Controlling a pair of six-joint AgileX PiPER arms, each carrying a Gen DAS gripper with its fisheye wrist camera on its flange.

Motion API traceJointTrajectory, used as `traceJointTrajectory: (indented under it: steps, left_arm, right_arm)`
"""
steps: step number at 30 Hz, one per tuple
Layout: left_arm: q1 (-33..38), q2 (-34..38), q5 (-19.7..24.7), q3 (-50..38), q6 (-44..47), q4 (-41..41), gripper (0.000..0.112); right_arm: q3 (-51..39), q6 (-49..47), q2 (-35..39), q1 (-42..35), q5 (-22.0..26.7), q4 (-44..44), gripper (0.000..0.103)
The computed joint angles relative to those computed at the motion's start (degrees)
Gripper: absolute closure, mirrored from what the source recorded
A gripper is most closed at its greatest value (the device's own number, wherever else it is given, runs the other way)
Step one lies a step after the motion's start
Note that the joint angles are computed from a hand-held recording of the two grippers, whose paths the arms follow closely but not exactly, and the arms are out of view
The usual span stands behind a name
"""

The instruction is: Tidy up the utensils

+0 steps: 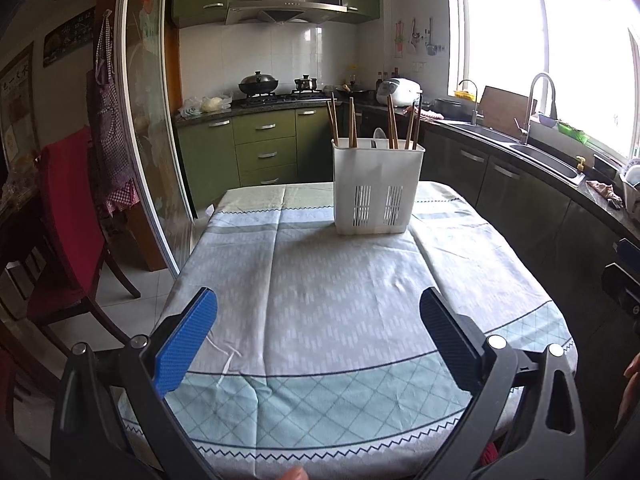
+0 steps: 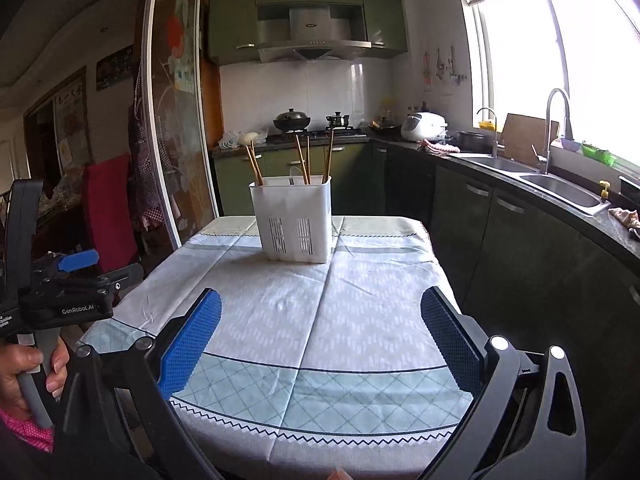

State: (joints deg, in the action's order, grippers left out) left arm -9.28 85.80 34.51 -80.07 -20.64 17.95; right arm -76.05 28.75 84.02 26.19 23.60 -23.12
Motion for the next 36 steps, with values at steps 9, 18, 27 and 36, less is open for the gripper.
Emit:
traceJointTrajectory:
  steps: [9, 18, 27, 36]
  left_arm:
    - [-4.1, -6.9, 0.4, 6.5, -13.8, 16.2, 0.016]
    - [-3.6, -7.9, -0.1, 8.5, -11.8, 13.5, 0.016]
    - [-2.5, -8.3, -1.1, 9.1, -10.0, 10.8, 0.016]
    - [-3.1, -8.4, -1.2, 9.7, -12.1, 13.2, 0.016]
  right_arm:
    - [6.2, 12.7, -5.8, 2.4, -1.0, -12.9, 0.005]
    - [7.4, 8.2, -6.9, 1.5, -2.0, -7.1, 0.005]
    - [6.7, 7.8, -6.2, 1.7, -1.6, -6.4, 0.005]
    - [6.7, 6.3, -5.8, 1.3, -1.9, -4.8, 0.005]
